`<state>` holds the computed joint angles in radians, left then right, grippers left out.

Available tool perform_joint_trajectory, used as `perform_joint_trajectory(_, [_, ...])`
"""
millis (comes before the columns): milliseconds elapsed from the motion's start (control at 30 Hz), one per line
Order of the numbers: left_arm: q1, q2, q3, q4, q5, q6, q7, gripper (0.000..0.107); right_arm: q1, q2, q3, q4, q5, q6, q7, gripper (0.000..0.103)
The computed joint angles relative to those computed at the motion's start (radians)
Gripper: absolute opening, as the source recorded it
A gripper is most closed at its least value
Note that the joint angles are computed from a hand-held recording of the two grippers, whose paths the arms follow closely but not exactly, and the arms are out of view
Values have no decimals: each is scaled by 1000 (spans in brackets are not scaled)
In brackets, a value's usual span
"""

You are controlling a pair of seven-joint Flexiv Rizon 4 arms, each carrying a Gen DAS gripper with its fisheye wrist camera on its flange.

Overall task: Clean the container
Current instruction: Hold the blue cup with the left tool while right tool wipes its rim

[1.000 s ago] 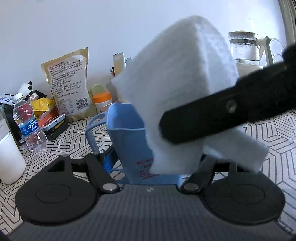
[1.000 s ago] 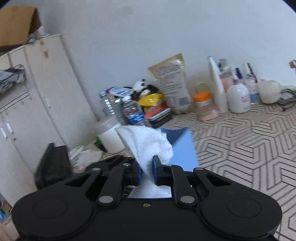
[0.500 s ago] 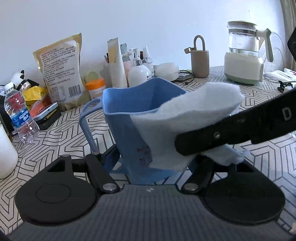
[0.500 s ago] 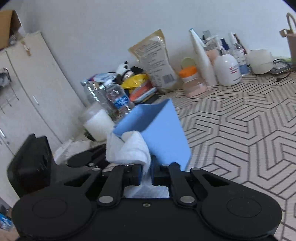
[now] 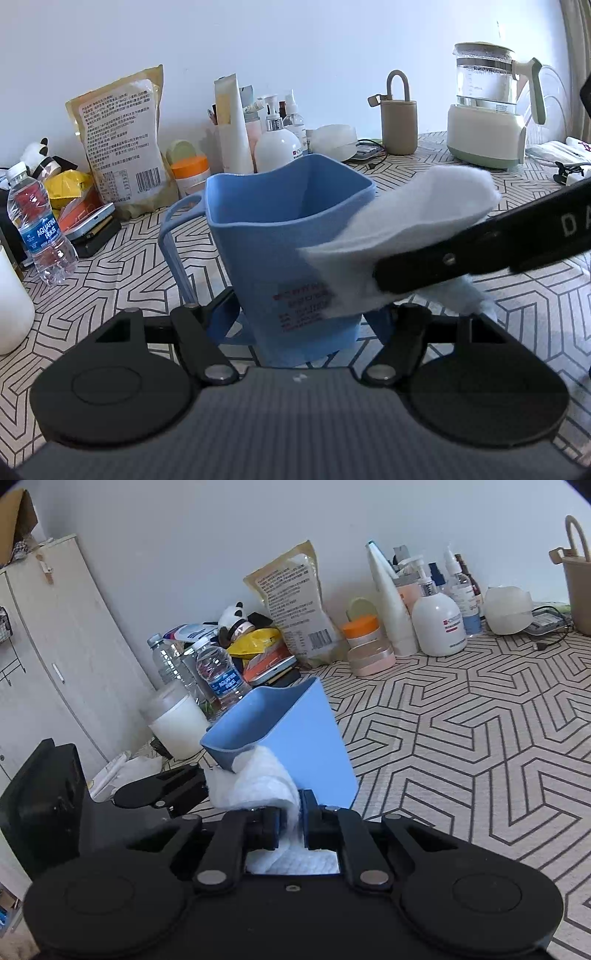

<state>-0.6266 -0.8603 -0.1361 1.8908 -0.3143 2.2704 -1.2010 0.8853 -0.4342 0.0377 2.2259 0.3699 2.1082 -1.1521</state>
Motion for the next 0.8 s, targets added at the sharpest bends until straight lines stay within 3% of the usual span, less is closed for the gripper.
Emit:
perform_joint_trajectory(67, [1, 1, 0, 1, 1, 0, -1, 72, 10, 6, -11, 8, 22, 1, -1, 12])
perform_joint_trajectory(200, [4, 2, 0, 2, 5, -2, -1, 72, -53, 6, 27, 13, -14, 14, 26, 12])
perform_joint_trajectory(400, [20, 5, -6, 6, 29, -4, -9, 72, 92, 24, -107, -14, 77, -36, -65, 13])
perform_joint_trajectory(500, [19, 5, -5, 6, 30, -4, -10, 72, 122, 13, -140, -26, 98, -67, -71, 13])
perform_joint_trajectory(667, [25, 7, -6, 8, 38, -4, -13, 72, 34, -20, -82, -31, 26, -80, -10, 13])
perform_joint_trajectory(800, [22, 7, -3, 8, 36, -4, -11, 72, 76, -21, -137, -29, 20, -85, -3, 13])
